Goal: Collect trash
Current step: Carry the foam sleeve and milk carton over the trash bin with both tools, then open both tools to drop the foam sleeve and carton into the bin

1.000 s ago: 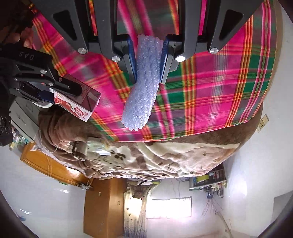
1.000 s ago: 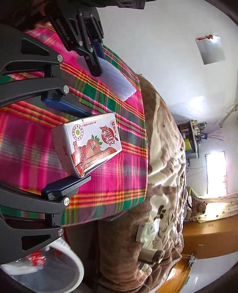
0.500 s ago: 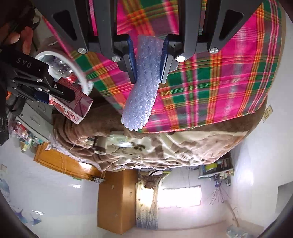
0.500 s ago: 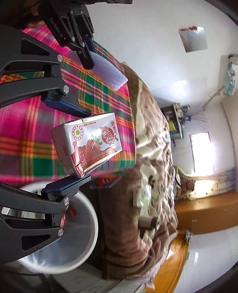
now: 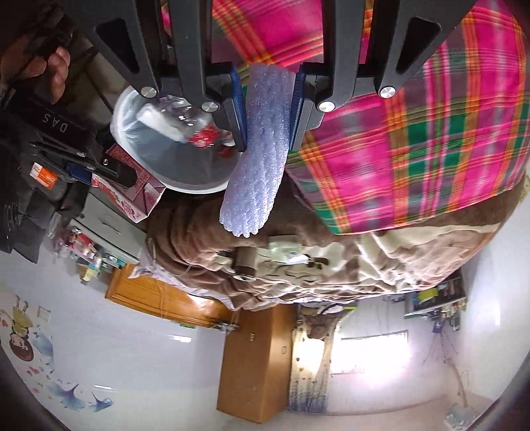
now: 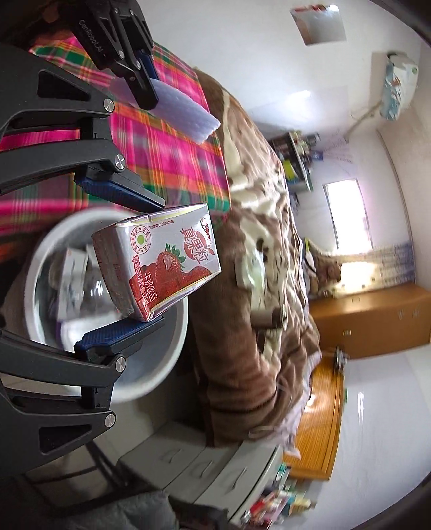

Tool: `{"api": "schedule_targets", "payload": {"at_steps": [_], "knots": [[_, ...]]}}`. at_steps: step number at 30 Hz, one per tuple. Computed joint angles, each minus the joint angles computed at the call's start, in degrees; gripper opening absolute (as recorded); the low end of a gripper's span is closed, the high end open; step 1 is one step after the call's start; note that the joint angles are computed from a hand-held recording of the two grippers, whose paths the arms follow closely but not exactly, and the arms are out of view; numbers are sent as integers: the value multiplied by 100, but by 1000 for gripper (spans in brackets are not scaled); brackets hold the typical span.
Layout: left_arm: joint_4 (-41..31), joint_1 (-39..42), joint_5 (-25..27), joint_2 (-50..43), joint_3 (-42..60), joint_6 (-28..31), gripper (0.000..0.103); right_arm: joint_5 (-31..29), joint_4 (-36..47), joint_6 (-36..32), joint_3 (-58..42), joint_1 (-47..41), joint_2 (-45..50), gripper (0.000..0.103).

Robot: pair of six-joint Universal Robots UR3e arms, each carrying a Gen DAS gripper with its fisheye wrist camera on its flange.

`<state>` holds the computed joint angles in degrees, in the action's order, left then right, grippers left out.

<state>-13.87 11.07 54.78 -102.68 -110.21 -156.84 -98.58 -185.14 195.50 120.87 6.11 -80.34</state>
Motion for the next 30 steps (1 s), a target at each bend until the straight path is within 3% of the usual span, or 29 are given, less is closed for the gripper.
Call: {"api": "schedule_targets", "payload": {"at_steps": [13, 30], "knots": [[49, -1235, 664, -967, 863, -543, 25, 547, -120, -148, 863, -1032, -404, 64], [-234, -1967, 1401, -2084, 2079, -887, 28, 936, 260, -642, 694, -1514, 100, 65]]}}
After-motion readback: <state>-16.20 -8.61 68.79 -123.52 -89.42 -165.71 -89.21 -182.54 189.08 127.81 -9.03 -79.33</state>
